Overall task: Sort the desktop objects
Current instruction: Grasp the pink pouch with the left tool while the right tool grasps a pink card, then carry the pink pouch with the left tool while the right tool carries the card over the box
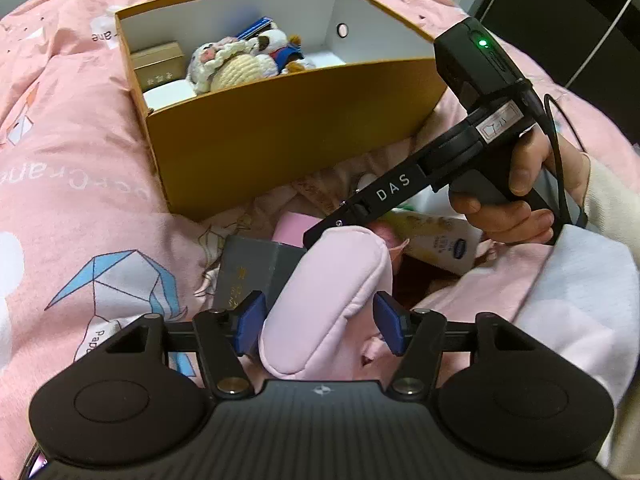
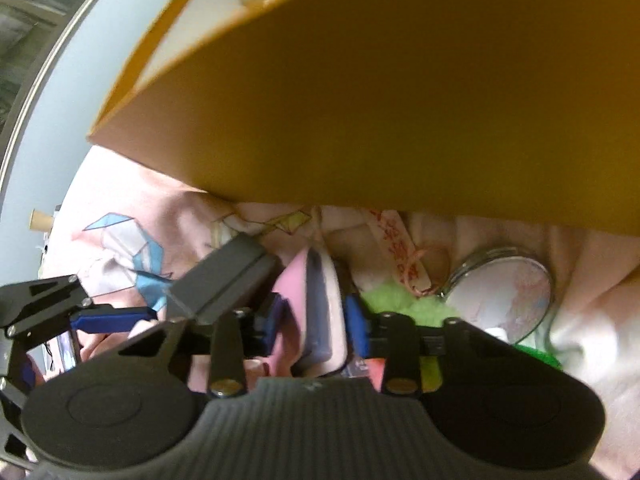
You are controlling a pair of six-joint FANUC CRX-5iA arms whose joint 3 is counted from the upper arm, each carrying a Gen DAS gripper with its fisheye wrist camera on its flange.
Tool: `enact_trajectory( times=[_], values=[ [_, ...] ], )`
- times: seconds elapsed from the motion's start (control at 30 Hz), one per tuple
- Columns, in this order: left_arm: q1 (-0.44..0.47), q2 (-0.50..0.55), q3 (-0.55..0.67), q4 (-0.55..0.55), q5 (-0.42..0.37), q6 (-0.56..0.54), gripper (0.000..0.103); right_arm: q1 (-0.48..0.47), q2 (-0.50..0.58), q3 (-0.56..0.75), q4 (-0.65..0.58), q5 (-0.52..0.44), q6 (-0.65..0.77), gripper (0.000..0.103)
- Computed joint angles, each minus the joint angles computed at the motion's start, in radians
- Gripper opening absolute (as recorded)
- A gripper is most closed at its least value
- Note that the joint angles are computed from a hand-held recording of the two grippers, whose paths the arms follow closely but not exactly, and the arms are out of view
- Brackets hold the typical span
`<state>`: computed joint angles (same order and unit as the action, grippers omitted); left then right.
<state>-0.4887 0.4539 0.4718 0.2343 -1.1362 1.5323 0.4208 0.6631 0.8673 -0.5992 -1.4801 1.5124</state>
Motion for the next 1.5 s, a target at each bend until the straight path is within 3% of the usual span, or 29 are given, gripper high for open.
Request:
enact_trajectory(
  times=[0.2,0.37,0.47,0.57,0.83,0.97,1.07,1.3,1.5],
  values=[
    [0.005,0.023,0.026,0.015,-0.035,-0.012,0.068,0.014,-0.027,-0.018,-0.011,0.007,0.087,0.030],
    [-0.001,0.040,0.039,0.004,-0.038,0.007,0.068,-0.004,0.005,0.001,-0.068,-0.016,0.032,0.031],
    [-0.001,0.039,0.042,-0.008,-0.040,0.051,0.063,-0.017,-0.001,-0.014,-0.100,-0.012,0.006,0.029],
    [-0.003,0.022,0.031,-0.018,-0.037,0.096,0.055,-0.003,-0.031,-0.047,-0.072,0.010,0.012,0.019],
    [0.000,-0.049,-0.037,0.040,0.046,0.119,0.047,0.015,-0.201,-0.204,-0.033,0.153,0.113,0.015],
    [-0.004,-0.066,-0.011,0.016,0.060,0.131,0.043,0.043,-0.281,-0.265,0.060,0.241,0.119,0.015],
    [0.009,-0.102,-0.044,0.030,0.111,0.157,0.042,0.005,-0.303,-0.264,0.092,0.268,0.128,0.015],
    [0.018,-0.156,-0.014,-0.072,0.202,0.298,0.041,-0.028,-0.362,-0.287,0.075,0.368,0.142,0.015],
    [0.019,-0.110,0.112,-0.178,0.260,0.387,0.041,-0.021,-0.425,-0.318,0.093,0.524,0.123,0.015]
  ],
)
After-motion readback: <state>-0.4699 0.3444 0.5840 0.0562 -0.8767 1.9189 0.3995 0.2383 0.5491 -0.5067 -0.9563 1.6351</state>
